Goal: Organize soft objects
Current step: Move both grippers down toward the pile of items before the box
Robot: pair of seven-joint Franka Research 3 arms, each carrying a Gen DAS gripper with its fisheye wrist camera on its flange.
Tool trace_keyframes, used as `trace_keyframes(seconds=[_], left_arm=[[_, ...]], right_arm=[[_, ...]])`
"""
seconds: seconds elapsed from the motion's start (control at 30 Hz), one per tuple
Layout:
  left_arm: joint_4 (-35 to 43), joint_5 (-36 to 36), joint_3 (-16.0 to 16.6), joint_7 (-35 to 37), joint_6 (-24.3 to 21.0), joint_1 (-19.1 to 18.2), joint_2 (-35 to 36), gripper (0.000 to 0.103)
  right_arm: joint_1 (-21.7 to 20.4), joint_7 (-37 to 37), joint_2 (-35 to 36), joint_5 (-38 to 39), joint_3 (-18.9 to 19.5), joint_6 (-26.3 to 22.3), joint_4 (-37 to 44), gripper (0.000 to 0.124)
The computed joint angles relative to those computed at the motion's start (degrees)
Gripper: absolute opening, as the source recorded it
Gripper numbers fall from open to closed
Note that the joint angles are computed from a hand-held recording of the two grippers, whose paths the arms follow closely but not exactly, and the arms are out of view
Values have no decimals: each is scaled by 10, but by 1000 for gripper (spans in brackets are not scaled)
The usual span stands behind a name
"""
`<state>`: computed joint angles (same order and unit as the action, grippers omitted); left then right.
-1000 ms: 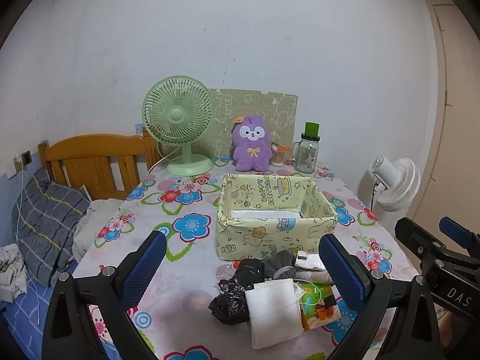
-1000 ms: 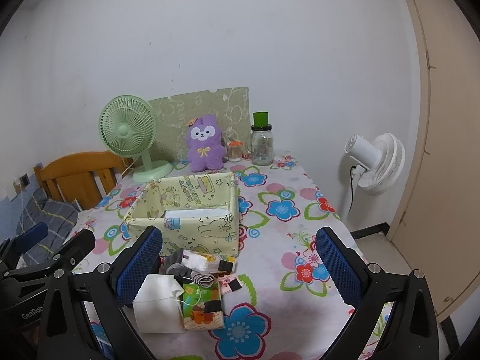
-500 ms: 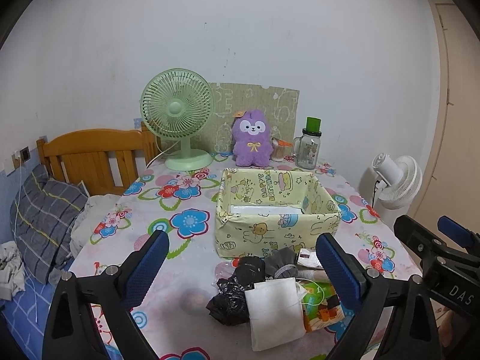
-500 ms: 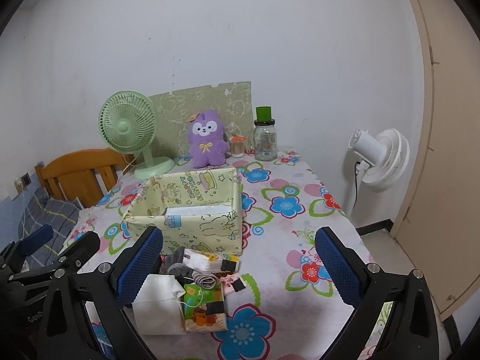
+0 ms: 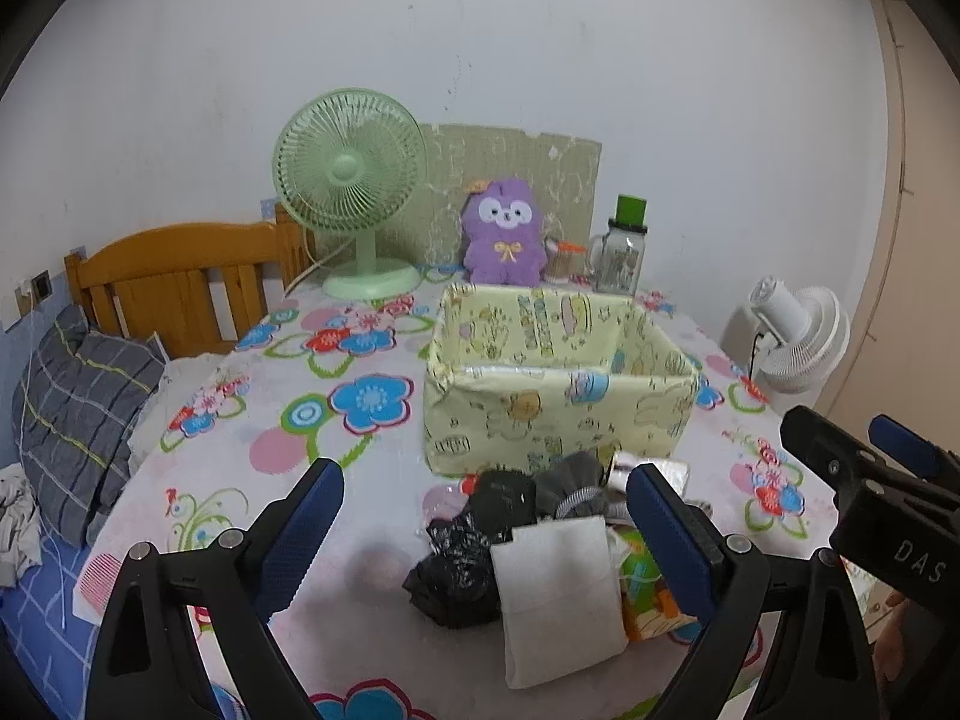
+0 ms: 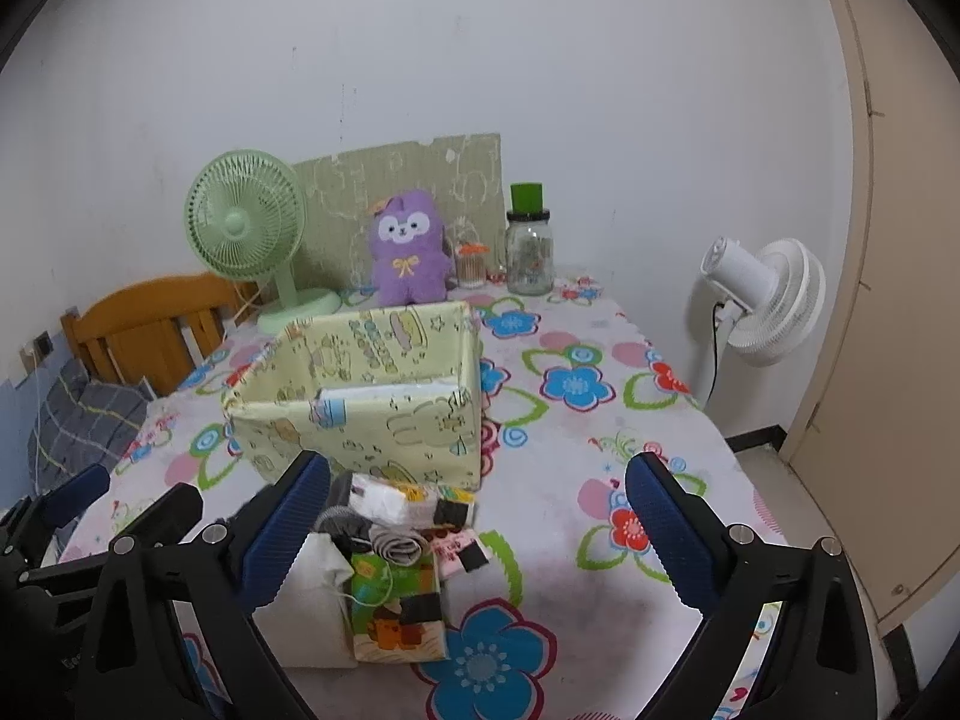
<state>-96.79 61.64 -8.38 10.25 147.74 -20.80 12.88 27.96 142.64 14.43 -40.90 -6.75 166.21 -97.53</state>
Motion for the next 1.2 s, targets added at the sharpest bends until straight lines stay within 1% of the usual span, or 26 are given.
trace_keyframes(seconds=[0.13,0.27,0.43,0.53,0.6,0.7,0.9,1.07,1.2], left_arm=[[0,-6,-1,9,0,-2,9,96],[-1,-21,-1,24,9,-2,17,96],[4,-43,1,46,11,-8,30,96],[5,-40,5,42,9,-15,34,96],[1,-30,10,17,9,-19,33,96],[-1,-40,8,11,9,-19,40,95],[1,-54,6,29,-5,-25,48,95],[6,-59,6,39,-17,-32,54,95],[7,-73,5,51,-15,-31,59,94]], right_arm=[[-4,-17,6,17,4,7,-4,99],[0,-32,10,28,2,8,-7,98],[-2,-70,18,63,8,5,-8,96],[-1,-94,23,86,11,4,-9,96],[-1,-112,27,104,14,2,-10,95],[2,-130,30,125,12,6,-15,94],[7,-162,35,158,12,4,-21,94],[6,-198,42,189,19,-3,-20,94],[0,-238,51,223,31,-10,-13,93]])
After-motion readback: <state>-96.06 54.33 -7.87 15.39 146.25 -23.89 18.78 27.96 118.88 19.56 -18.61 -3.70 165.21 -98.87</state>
